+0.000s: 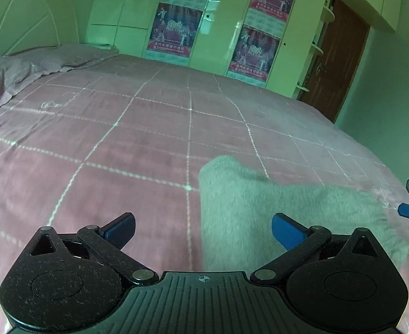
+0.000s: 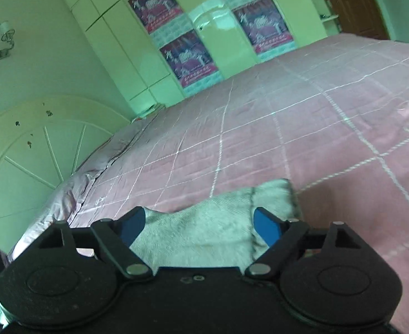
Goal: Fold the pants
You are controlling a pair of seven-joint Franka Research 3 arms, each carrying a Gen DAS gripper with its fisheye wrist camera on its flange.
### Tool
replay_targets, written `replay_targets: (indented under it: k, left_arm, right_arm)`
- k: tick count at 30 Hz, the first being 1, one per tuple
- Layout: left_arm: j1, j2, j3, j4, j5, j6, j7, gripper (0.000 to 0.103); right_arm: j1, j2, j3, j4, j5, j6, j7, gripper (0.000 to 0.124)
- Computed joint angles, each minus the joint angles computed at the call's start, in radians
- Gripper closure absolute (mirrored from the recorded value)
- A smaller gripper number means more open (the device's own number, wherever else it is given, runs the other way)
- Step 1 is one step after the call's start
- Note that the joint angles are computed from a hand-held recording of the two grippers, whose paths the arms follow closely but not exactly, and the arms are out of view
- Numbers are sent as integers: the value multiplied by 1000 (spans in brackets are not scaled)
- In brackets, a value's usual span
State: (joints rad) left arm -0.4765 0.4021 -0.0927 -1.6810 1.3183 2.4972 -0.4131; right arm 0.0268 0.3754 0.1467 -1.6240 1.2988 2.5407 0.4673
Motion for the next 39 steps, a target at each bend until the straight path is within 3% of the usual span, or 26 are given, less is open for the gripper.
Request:
replay_targets:
  k: [4, 5, 6, 8, 10, 12, 15, 16, 18, 21, 25, 29, 33, 37, 39]
  left_arm:
    - [52, 147, -6, 178, -176, 34, 208, 0]
    - [70, 182, -22, 214, -257, 23, 283, 0]
    - [93, 213, -35, 227, -323, 52, 326, 0]
    - [72, 208, 11, 198, -300, 116, 274, 0]
    - [50, 190, 37, 176, -302, 134, 278, 0]
    - [12, 141, 85, 115, -257, 165, 211, 0]
    - [-12, 47, 127, -17, -111, 266, 14, 0]
    - [-2, 29, 123, -48, -79, 304, -35, 0]
    - [38, 5, 109, -104, -39, 421, -111, 0]
    - [58, 9, 94, -111, 10, 488, -149, 0]
    - [93, 55, 59, -78, -89, 555, -55, 0]
    - [141, 86, -24, -56, -292, 510, 197, 0]
    - [140, 108, -53, -23, -405, 452, 366, 0]
    - [150, 141, -52, 1, -496, 521, 444, 0]
    - [178, 158, -92, 17, -554, 514, 533, 0]
  right_arm:
    - [39, 140, -15, 163, -203, -96, 247, 74]
    - [79, 164, -47, 183, -318, -69, 349, 80]
    - [99, 186, -66, 199, -384, -57, 408, 94]
    - [75, 186, -36, 188, -399, -47, 378, 95]
    - [21, 169, 16, 178, -367, -82, 312, 87]
    - [-58, 112, 77, 110, -219, -86, 168, 76]
    - [-130, 41, 74, 26, -30, -136, 70, 42]
    - [-152, 25, 66, 0, 28, -162, 41, 38]
    - [-160, 28, 14, -5, 0, -220, 134, 37]
    - [-164, 56, -41, 0, -47, -296, 232, 36]
    - [-191, 95, -44, 0, -28, -389, 297, 35]
    - [-193, 115, -42, 13, 2, -394, 337, 28]
    - [-158, 136, -52, 63, -94, -381, 423, 26]
    - [-152, 163, -48, 115, -159, -395, 515, 26]
    - [-162, 182, -38, 147, -187, -443, 523, 26]
